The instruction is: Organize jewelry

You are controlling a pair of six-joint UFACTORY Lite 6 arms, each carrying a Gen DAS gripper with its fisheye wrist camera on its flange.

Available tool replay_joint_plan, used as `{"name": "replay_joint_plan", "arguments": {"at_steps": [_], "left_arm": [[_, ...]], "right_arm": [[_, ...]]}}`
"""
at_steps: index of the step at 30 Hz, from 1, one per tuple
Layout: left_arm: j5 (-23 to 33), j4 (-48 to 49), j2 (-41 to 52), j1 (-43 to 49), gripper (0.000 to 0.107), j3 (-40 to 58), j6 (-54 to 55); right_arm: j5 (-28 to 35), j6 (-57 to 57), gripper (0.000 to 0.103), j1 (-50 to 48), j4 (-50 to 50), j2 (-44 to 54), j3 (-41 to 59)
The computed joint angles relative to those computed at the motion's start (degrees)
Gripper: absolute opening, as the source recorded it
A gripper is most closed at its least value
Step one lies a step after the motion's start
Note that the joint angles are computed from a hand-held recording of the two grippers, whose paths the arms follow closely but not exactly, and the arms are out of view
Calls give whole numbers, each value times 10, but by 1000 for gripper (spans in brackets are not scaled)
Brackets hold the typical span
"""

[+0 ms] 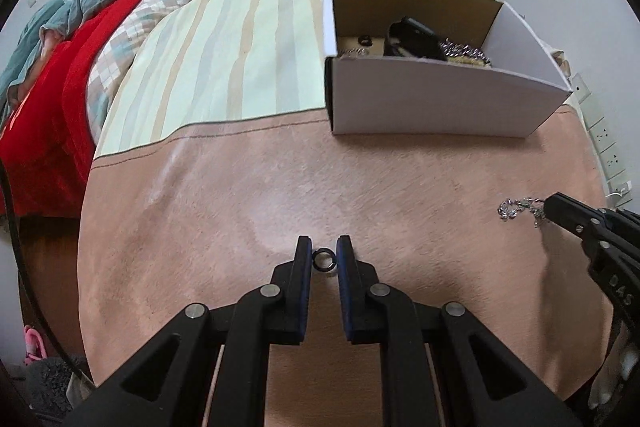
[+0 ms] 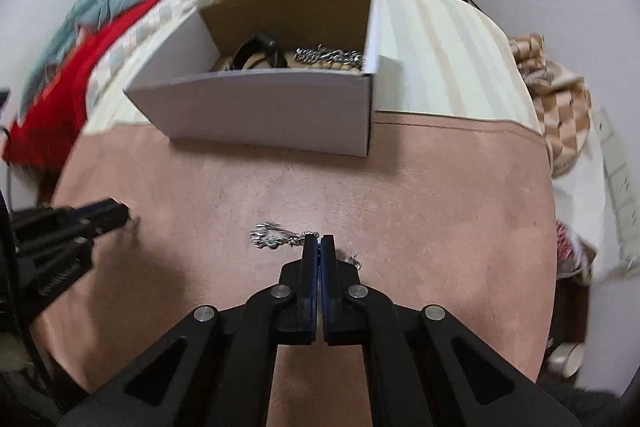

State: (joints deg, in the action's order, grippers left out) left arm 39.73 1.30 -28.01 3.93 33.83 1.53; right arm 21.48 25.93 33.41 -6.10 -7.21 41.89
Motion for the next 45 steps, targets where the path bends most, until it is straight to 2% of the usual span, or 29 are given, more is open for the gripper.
{"name": "replay_joint_plan", "arguments": {"at_steps": [4,7,17,22,29,37,42,45], "left_arm": [[9,-18,2,8,10,18,16],[15,-34,11,19,10,39,33],[80,-87,22,20,10,152,53],[118,-128,96,28,10,294,77],[148,-167,258,35,10,478,116],[182,-208,425,40,10,571,157],[198,-227,481,33,10,608,157],[213,-228,506,26,12,644,137]], "right_arm": [[15,-35,1,-10,37,-53,-2],[29,10,1,16,5,-74,17],[91,-14,1,15,26,-109,137],[116,-75,1,-7,69,-62,256],[141,-173,1,-62,139,86,427],[138,-250,1,-100,207,223,484],[139,-276,1,-112,232,281,509],[159,-291,1,-120,250,307,528]]}}
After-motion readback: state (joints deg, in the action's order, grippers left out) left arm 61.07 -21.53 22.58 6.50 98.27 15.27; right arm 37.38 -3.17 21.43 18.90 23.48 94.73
